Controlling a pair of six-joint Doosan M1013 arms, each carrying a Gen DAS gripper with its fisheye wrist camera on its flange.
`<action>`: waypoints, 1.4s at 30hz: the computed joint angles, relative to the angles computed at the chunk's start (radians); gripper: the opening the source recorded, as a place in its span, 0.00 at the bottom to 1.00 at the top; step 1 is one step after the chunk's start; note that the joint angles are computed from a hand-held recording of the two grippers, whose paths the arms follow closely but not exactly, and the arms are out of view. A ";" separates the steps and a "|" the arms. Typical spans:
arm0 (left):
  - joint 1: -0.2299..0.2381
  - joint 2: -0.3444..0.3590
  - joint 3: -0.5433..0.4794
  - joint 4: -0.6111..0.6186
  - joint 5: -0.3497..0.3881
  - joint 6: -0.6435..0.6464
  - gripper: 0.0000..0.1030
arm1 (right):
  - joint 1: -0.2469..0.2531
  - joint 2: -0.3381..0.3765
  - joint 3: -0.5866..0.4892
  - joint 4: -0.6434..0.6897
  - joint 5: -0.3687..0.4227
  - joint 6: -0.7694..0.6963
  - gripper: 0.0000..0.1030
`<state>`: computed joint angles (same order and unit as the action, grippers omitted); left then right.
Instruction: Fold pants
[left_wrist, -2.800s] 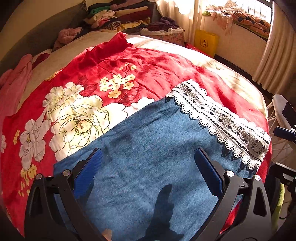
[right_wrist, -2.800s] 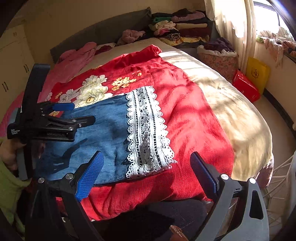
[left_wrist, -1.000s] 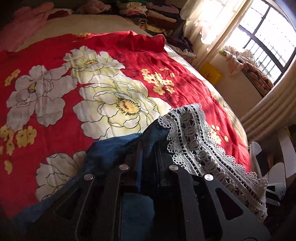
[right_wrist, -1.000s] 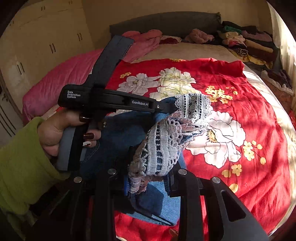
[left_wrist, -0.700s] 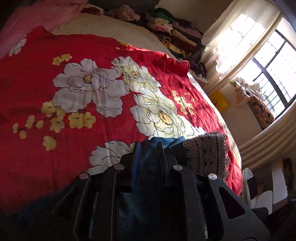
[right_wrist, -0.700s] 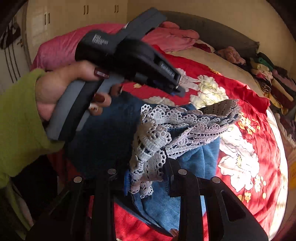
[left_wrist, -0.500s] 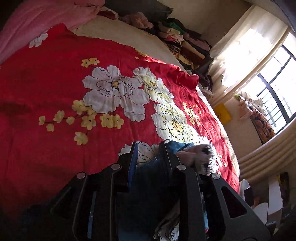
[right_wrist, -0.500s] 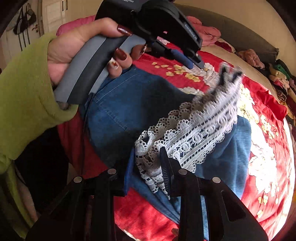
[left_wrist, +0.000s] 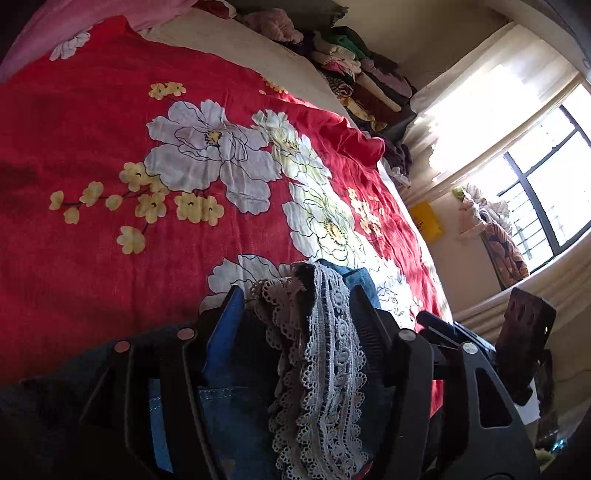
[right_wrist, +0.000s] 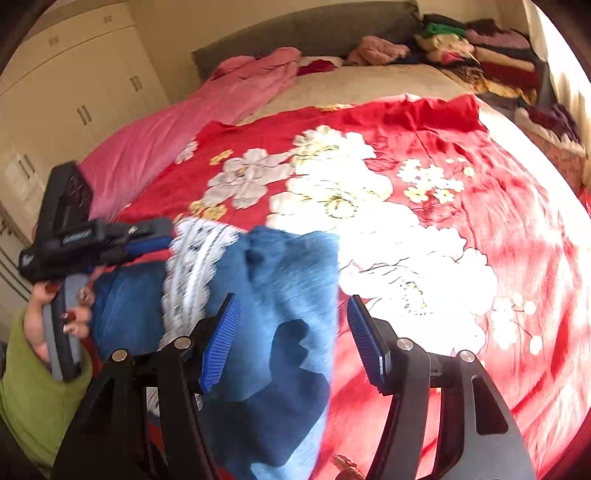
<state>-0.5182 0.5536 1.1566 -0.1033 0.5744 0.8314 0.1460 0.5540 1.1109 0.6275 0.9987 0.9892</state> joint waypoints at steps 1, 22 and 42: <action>0.000 0.008 -0.011 0.013 0.017 -0.017 0.59 | 0.001 0.026 -0.036 -0.015 0.020 0.021 0.57; -0.020 0.064 -0.078 0.110 0.159 -0.081 0.19 | 0.023 0.157 -0.181 -0.071 0.085 0.090 0.11; -0.128 -0.069 0.076 0.242 0.187 -0.171 0.50 | -0.040 -0.153 0.258 0.102 -0.099 -0.258 0.62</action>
